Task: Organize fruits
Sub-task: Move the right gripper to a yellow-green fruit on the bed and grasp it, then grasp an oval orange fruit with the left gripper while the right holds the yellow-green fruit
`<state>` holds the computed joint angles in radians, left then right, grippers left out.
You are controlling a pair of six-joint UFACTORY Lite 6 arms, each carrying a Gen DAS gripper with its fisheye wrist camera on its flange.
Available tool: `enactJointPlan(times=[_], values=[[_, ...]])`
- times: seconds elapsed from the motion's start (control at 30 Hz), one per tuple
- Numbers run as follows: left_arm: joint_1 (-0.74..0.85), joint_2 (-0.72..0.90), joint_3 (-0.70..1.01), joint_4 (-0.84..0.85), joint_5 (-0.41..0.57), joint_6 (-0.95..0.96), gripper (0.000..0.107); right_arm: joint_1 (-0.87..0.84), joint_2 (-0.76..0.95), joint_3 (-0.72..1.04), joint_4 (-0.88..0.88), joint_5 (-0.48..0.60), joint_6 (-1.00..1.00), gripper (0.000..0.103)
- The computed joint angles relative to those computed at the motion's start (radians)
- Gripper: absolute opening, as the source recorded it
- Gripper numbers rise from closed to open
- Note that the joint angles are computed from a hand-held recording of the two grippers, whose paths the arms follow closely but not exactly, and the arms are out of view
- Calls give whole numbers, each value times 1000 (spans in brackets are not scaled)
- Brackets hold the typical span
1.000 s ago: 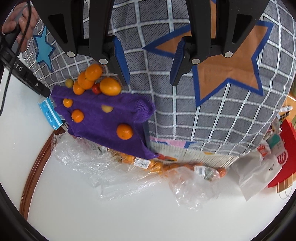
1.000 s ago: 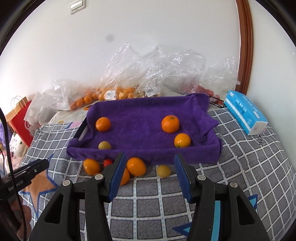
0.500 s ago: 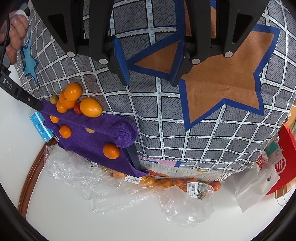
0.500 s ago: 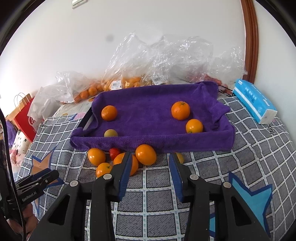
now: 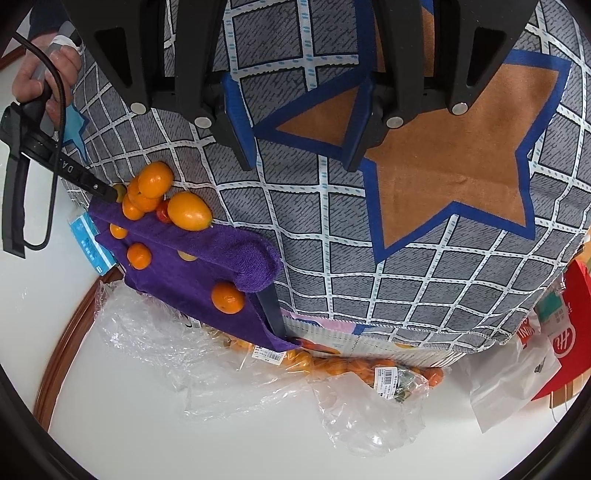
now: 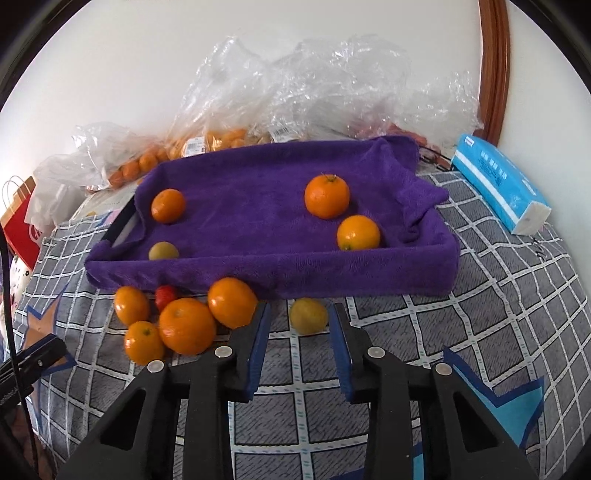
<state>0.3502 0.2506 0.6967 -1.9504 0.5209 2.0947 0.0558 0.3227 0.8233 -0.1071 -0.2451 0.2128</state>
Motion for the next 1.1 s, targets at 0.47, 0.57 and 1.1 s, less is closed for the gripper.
enactJointPlan(times=[0.47,0.57,1.1], values=[[0,4,6,5,-4,-1,46,-32,65,21,-81,-50,35,25],[-6,4,9,-1,-14,4,46,-46,6,-42,-99,-72,26,25],[10,13,8,4,10,-7,44,-77,-70,-167,-121,-155,-1,25]])
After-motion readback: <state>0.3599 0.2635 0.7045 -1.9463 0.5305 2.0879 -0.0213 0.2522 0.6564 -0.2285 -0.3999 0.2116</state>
